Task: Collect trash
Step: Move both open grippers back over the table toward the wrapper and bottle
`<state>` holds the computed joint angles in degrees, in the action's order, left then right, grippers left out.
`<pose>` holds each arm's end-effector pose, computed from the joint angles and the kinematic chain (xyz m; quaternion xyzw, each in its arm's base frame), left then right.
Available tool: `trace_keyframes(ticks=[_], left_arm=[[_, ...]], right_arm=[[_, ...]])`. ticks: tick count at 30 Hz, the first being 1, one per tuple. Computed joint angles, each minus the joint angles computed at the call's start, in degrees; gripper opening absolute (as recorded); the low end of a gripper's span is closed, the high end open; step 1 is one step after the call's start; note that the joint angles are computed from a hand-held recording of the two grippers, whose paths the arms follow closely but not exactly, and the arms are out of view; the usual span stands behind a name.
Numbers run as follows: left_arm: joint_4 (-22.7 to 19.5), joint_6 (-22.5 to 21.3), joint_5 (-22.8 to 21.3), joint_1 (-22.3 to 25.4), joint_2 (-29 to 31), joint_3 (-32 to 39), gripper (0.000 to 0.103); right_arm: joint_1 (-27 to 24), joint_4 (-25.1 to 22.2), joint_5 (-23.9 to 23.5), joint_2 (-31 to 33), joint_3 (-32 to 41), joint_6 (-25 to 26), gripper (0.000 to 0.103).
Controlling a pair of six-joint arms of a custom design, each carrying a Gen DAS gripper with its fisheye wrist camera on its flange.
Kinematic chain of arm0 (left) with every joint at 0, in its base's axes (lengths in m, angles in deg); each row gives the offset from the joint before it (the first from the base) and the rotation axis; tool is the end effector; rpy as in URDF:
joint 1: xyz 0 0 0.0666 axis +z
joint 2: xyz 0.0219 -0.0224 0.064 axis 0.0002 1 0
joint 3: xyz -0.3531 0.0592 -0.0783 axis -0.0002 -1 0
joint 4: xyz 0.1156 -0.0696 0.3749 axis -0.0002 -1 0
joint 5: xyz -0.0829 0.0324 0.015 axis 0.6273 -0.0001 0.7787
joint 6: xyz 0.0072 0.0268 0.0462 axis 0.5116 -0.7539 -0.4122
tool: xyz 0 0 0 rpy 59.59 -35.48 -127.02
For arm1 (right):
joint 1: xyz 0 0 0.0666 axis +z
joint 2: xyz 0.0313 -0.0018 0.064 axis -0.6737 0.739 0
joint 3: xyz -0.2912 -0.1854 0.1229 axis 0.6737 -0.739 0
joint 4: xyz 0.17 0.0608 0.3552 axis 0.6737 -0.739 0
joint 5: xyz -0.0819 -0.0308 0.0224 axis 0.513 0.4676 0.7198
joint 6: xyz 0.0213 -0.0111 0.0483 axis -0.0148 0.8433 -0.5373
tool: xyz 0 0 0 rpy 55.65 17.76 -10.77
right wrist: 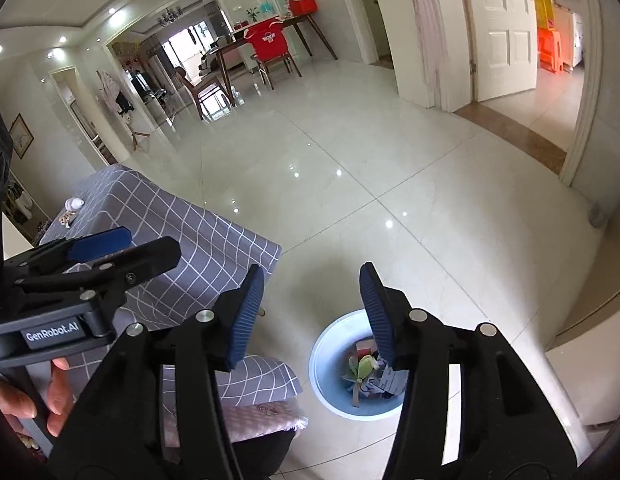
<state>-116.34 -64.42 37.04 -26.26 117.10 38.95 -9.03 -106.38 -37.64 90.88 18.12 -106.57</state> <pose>0.5128 -0.2455 0.3571 0.0417 0.9438 -0.0248 0.3269 0.5177 0.3386 0.3399 -0.0467 0.9161 0.1879 0.3510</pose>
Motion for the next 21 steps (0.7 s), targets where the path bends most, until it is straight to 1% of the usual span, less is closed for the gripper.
trace_keyframes(ticks=[7,13,16,19,21], left_arm=[[0.7,0.0,-0.4,0.6,-5.0,-2.5,0.078],[0.2,-1.4,-2.2,2.5,-10.7,-5.0,0.08],[-0.2,-2.5,-3.3,4.7,-14.1,-6.8,0.082],[-1.3,-3.4,-4.6,7.9,-16.9,-8.5,0.083],[-2.0,-4.1,-4.6,10.8,-18.7,-9.5,0.083]], right_arm=[[1.7,-1.1,1.7,-1.7,1.3,0.2,0.05],[4.9,-2.6,3.0,-0.9,6.0,2.3,0.052],[6.9,-4.3,3.1,1.7,11.3,3.7,0.052],[8.7,-6.5,2.4,5.8,18.4,5.2,0.052],[10.0,-9.0,1.9,9.7,24.8,6.6,0.052]])
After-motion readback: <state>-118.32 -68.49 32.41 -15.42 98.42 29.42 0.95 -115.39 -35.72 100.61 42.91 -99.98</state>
